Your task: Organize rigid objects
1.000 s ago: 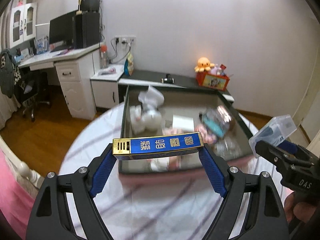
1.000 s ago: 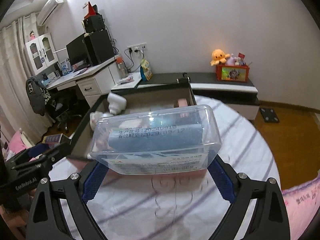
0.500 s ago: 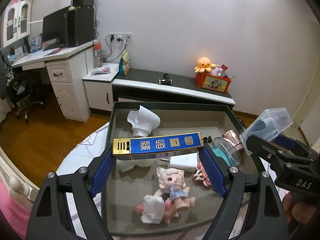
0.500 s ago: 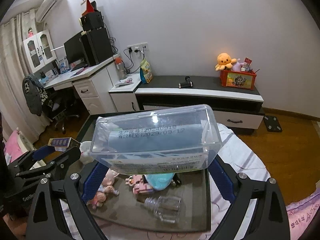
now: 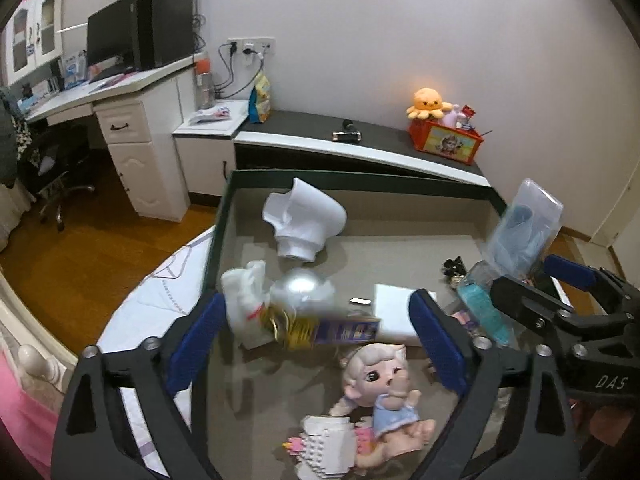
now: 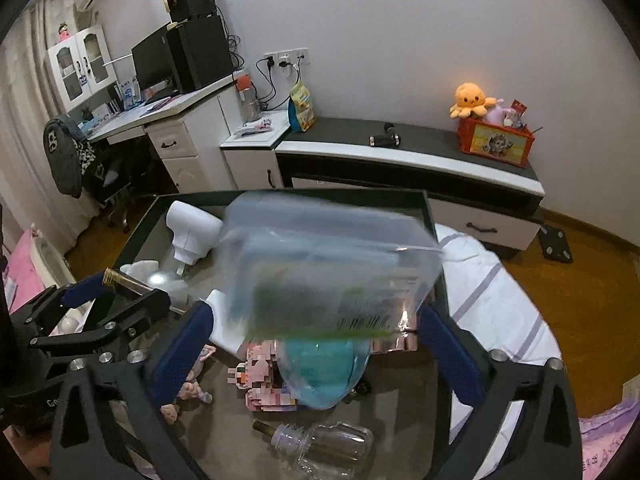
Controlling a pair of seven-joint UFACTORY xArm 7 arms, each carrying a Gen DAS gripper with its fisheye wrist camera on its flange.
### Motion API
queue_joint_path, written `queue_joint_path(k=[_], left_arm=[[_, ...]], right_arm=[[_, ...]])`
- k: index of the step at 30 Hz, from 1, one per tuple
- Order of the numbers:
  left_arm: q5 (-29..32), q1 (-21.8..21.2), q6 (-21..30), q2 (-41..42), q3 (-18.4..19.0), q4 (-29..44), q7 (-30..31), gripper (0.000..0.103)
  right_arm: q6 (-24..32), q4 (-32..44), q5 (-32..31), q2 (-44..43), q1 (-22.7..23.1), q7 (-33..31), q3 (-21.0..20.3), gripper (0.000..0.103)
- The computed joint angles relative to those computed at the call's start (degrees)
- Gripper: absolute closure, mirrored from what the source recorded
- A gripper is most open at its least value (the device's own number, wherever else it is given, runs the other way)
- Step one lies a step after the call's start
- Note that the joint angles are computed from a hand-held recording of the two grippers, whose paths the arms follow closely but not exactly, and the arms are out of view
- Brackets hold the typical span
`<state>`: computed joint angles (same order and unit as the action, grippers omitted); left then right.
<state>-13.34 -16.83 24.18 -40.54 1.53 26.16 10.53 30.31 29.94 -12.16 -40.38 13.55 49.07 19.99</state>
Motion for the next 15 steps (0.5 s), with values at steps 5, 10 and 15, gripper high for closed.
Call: queue_joint_path(k=[5, 10, 15], left_arm=[[0.49, 0.66, -0.11, -3.8, 0.23, -1.94, 0.09, 0.0], [0.97, 1.38, 2.13, -8.61, 0.53, -3.41, -0.43, 0.0], [1.66, 2.19, 6.0, -16.47, 0.49, -5.62, -0.94, 0.0]], right_arm=[[-1.33, -2.46, 1.24, -3.76, 0.78, 2.46, 0.38, 0.0], [0.98, -3.42, 2.0, -8.22, 1.32, 4.88, 1.79, 0.0], [6.98, -3.46, 2.0, -15.38, 2.35, 8.54, 4.8, 0.0]])
